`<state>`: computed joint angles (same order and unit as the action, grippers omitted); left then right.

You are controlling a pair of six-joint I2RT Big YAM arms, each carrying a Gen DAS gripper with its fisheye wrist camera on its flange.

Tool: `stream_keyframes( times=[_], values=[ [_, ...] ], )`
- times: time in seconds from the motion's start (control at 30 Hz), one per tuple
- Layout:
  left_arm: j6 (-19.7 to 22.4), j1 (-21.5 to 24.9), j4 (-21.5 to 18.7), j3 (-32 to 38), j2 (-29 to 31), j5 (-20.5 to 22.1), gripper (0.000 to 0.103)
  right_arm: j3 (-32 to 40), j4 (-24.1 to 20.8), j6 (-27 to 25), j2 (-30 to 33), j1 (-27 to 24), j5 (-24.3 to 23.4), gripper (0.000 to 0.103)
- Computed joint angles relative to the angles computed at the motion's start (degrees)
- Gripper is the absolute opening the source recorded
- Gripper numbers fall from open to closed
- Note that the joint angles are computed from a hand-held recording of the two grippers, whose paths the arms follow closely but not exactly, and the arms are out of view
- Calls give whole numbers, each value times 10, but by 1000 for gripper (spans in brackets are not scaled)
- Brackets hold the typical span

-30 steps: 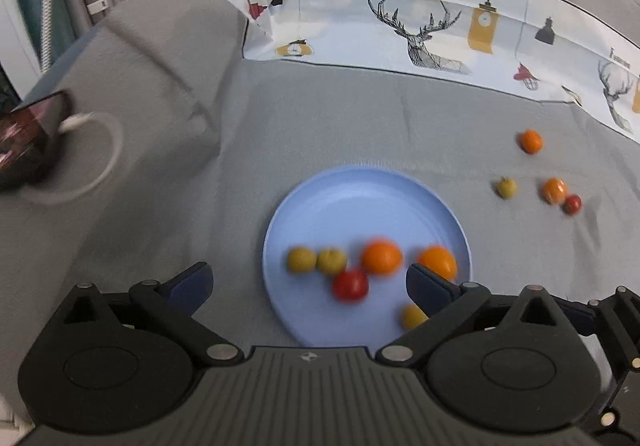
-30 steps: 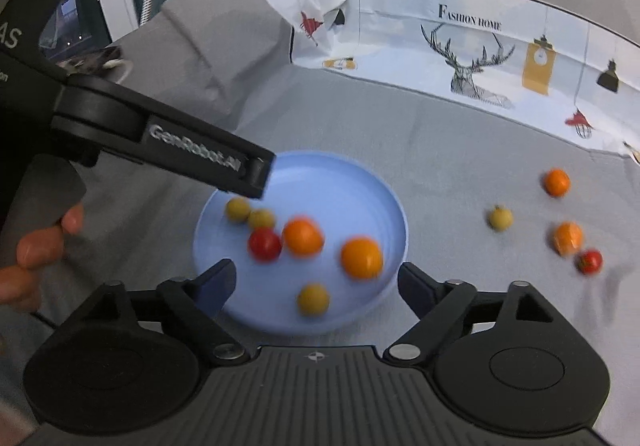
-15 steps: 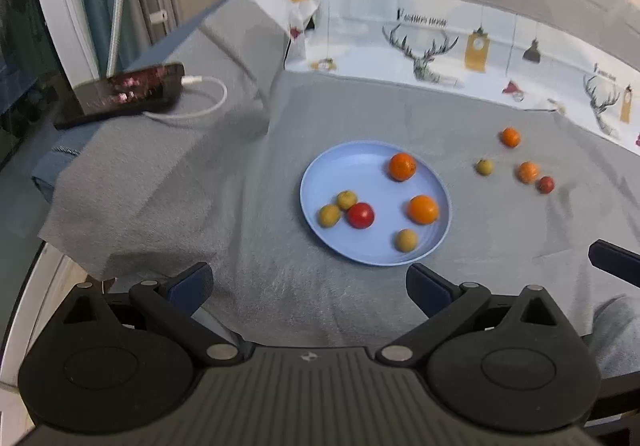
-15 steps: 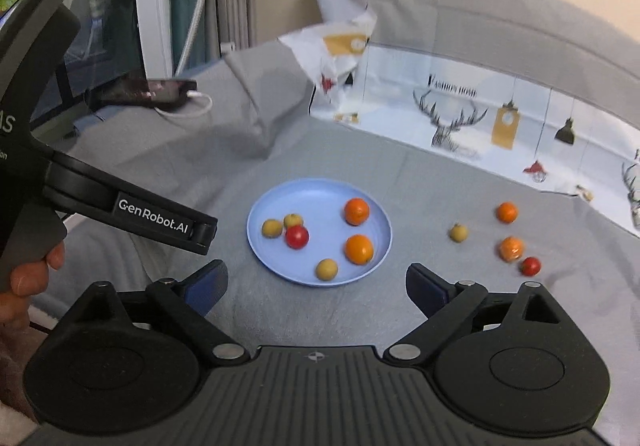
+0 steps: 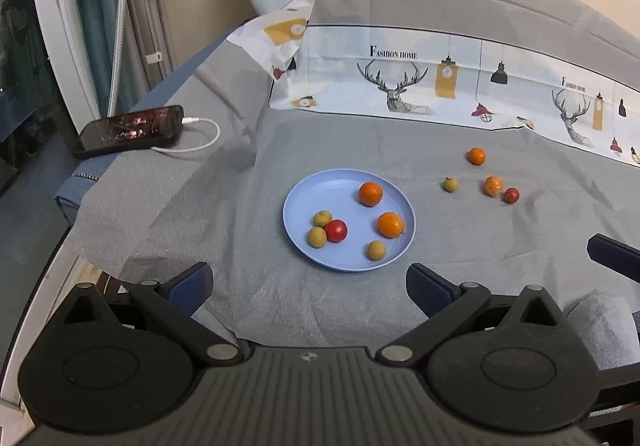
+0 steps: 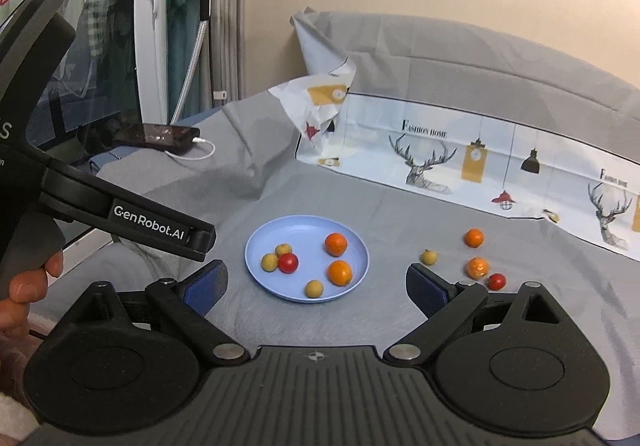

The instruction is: Organize fruits

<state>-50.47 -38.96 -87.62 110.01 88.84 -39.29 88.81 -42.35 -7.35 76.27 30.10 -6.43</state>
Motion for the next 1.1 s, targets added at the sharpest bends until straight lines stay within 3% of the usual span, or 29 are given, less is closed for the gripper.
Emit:
stream_keyframes(
  times=[0.23, 1.1],
  values=[
    [-1, -7, -2, 3, -2, -13, 103, -11, 9, 3, -13, 0, 3, 96],
    [-5, 4, 8, -16, -14, 4, 103, 4, -10, 5, 1, 5, 9, 96]
  ],
)
